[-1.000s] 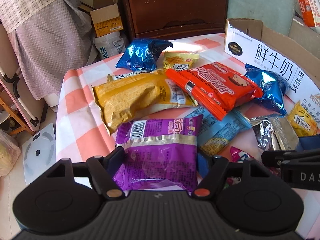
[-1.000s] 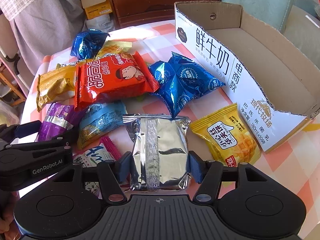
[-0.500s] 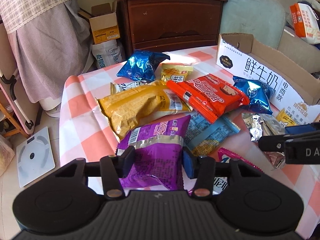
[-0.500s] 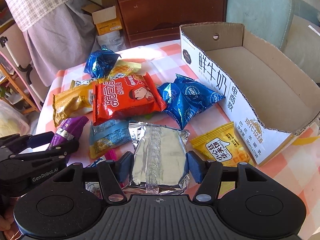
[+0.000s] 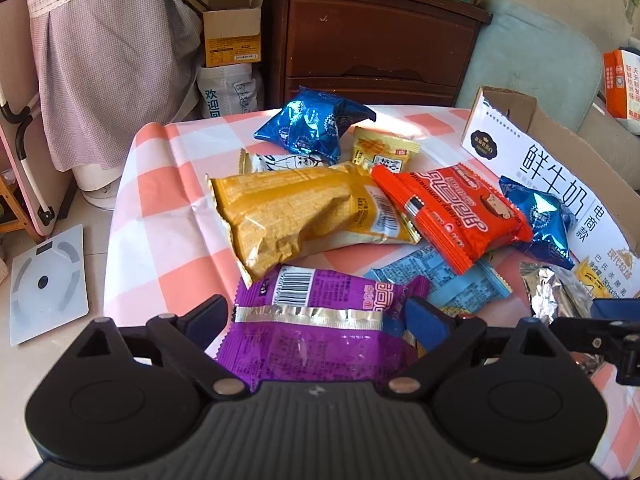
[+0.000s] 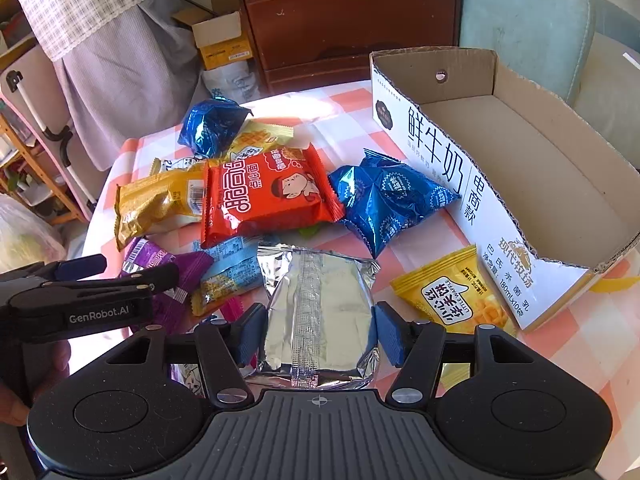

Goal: Organize snacks
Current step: 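Close the right tool on the silver foil pack while the left tool grasps the purple wafer bag, then lift both packs and carry them over the cardboard box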

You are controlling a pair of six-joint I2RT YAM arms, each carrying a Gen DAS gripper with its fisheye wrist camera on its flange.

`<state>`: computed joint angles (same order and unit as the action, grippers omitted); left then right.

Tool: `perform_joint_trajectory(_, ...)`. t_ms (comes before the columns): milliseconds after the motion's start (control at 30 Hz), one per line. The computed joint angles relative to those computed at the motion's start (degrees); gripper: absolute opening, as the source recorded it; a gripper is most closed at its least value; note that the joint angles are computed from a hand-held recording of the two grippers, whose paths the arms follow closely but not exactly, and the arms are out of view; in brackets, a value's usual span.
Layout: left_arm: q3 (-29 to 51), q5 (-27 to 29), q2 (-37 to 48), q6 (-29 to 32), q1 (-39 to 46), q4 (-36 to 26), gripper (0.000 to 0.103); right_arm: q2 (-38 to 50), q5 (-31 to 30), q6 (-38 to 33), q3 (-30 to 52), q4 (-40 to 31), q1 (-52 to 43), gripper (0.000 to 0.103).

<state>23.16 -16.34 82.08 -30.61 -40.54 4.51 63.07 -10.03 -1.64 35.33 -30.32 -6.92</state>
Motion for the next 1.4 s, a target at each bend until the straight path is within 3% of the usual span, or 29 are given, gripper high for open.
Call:
perform_joint_trajectory(133,-0.58,1.26,1.62,-0.99,0.24,2.27,0.094,0.21,0.07,0.03,0.11,-0.11,0.03,0.059)
perform_joint_trajectory(267,-0.85,2.00,0.22,-0.13,-0.49,1.52,0.074,0.45,0.22,0.18,0.27,-0.08,0.14,0.059)
perform_joint_trajectory(367,-1.63,1.49,-1.39,0.16,-1.25,1.07,0.067,0.36,0.41,0.49,0.27,-0.18,0.43,0.059)
perform_joint_trajectory(667,-3.55,-0.90,-8.41,-1.44,-2.45,-2.83,0.066,0.01,-0.08,0.48,0.46,-0.27,0.08,0.059)
perform_joint_trajectory(1033,-1.78,-8.43,-17.22,-2.78,-8.73,-11.05,0.066,-3.41,-1.94,-1.59,0.80,-1.56,0.66,0.059)
perform_joint_trajectory(1233,0.77,-11.61,-18.93,-1.99,-12.24,-13.63,0.066,-5.16,-3.96,-3.19,1.08,-2.34,-0.01,0.059)
perform_joint_trajectory(1400,3.51,-11.01,-18.38,-1.45,-11.83,-15.25,0.066,-6.75,-5.77,-4.56,1.71,-2.45,-1.71,0.059)
